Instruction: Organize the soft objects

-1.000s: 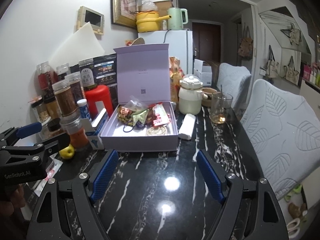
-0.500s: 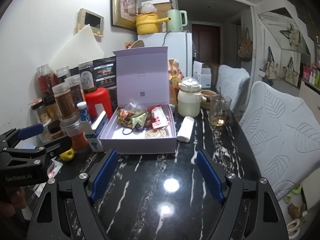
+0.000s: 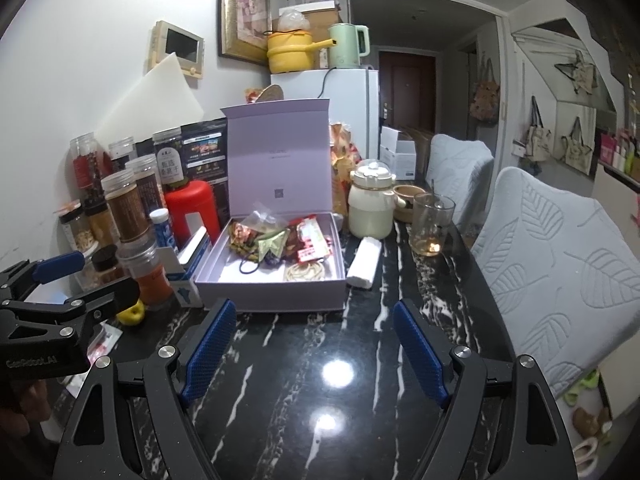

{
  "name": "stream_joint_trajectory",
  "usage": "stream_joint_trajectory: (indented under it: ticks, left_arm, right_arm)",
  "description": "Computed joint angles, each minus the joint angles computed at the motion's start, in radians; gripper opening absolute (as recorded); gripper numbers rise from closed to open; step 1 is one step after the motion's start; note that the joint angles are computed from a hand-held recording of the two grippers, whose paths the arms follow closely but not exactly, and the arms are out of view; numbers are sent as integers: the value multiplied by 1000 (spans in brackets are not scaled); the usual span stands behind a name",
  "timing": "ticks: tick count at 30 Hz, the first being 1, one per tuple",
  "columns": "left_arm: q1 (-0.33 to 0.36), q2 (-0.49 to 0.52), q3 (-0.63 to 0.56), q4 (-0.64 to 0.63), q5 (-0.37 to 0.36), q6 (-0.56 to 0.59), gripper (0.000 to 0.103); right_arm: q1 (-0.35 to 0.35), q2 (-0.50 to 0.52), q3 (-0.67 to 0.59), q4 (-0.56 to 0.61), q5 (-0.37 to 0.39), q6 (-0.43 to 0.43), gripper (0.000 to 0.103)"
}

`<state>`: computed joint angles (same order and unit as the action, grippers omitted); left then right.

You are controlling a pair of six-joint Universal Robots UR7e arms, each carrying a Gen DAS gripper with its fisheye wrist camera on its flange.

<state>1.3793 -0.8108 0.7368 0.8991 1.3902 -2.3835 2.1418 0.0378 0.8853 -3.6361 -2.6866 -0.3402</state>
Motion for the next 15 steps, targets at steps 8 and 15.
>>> stream_joint_trajectory:
  ticks: [8,15]
  left_arm:
    - [2,10,-20,22,11,-4,103]
    - [2,8,-16,18,6,-6,103]
  right_arm:
    - [-2,0,0,23,-18,9,82]
    - [-2,3,-9,41,-28,12,82]
